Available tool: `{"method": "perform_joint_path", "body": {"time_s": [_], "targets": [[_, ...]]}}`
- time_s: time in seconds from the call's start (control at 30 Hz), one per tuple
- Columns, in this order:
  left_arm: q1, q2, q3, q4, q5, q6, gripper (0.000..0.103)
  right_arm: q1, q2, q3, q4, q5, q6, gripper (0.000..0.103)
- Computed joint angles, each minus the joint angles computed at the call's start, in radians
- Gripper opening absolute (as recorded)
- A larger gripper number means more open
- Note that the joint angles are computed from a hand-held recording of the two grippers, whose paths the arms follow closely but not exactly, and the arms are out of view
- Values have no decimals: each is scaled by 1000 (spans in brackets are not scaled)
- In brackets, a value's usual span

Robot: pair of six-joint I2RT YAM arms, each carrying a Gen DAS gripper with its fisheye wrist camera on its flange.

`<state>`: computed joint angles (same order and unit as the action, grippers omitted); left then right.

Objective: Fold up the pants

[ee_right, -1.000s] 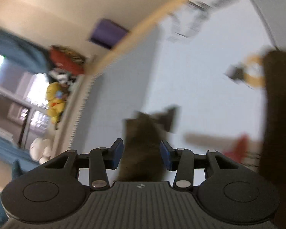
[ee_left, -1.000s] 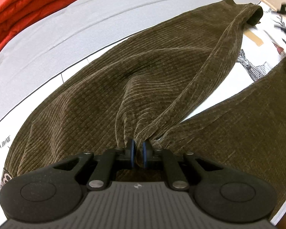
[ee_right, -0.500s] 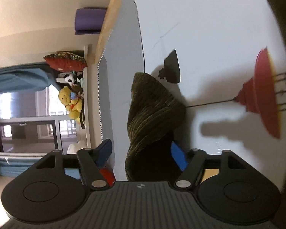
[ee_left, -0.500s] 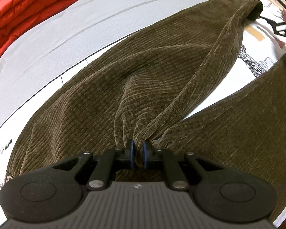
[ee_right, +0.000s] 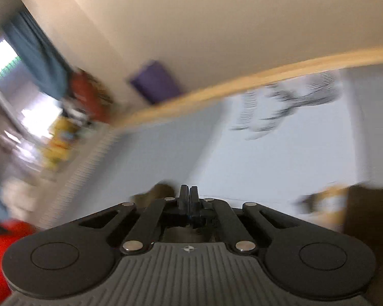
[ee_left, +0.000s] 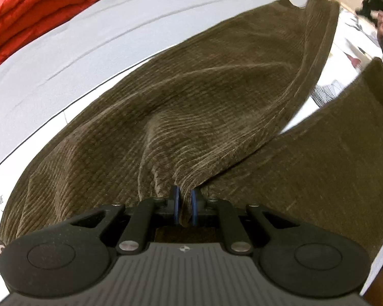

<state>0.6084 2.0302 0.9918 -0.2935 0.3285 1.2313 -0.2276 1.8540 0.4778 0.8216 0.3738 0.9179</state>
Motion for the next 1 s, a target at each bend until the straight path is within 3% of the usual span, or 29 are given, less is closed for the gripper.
{"method": "perform_joint_path", "body": {"time_s": [0.03,0.07,0.17,0.2,0.27,0.3,0.47,0.5,0.53,0.63,0.7,0.77,0.87,0.97,1.0], "targets": [[1,1,2,-4,-2,7,11,-26,-2,33,-126,-30,-10,0],[3,-2,-5,0,-3,10,12,-53,19,44,-159,-81,-7,0],[4,-15,-16,4,3,5,19,-141,120,51,-84,-317,41,9],[4,-20,-25,9,6,2,22,-154,152,61,-57,-376,56,15],[4,-24,-38,18,13,-3,24,-153,208,97,-49,-427,84,44],[3,-27,-49,32,14,-2,27,-142,231,121,-60,-421,94,45],[-3,-33,-84,82,11,-10,28,-94,298,170,-64,-382,102,42],[-4,-31,-84,86,12,-14,28,-76,299,180,-76,-351,79,37],[-5,-27,-82,91,14,-17,28,-62,301,202,-108,-324,51,12],[-11,-11,-78,109,9,-31,23,-43,299,208,-114,-277,28,2],[-13,-2,-65,98,12,-33,16,-27,262,175,-118,-195,24,1],[-10,12,-23,18,26,-12,14,-8,205,133,-142,-91,61,1],[-10,20,0,-59,18,50,14,15,150,130,-303,53,131,1],[-2,11,-6,-66,12,99,18,-31,168,156,-427,-32,194,5],[7,9,11,-99,27,103,19,-33,155,148,-445,-16,209,6]]}}
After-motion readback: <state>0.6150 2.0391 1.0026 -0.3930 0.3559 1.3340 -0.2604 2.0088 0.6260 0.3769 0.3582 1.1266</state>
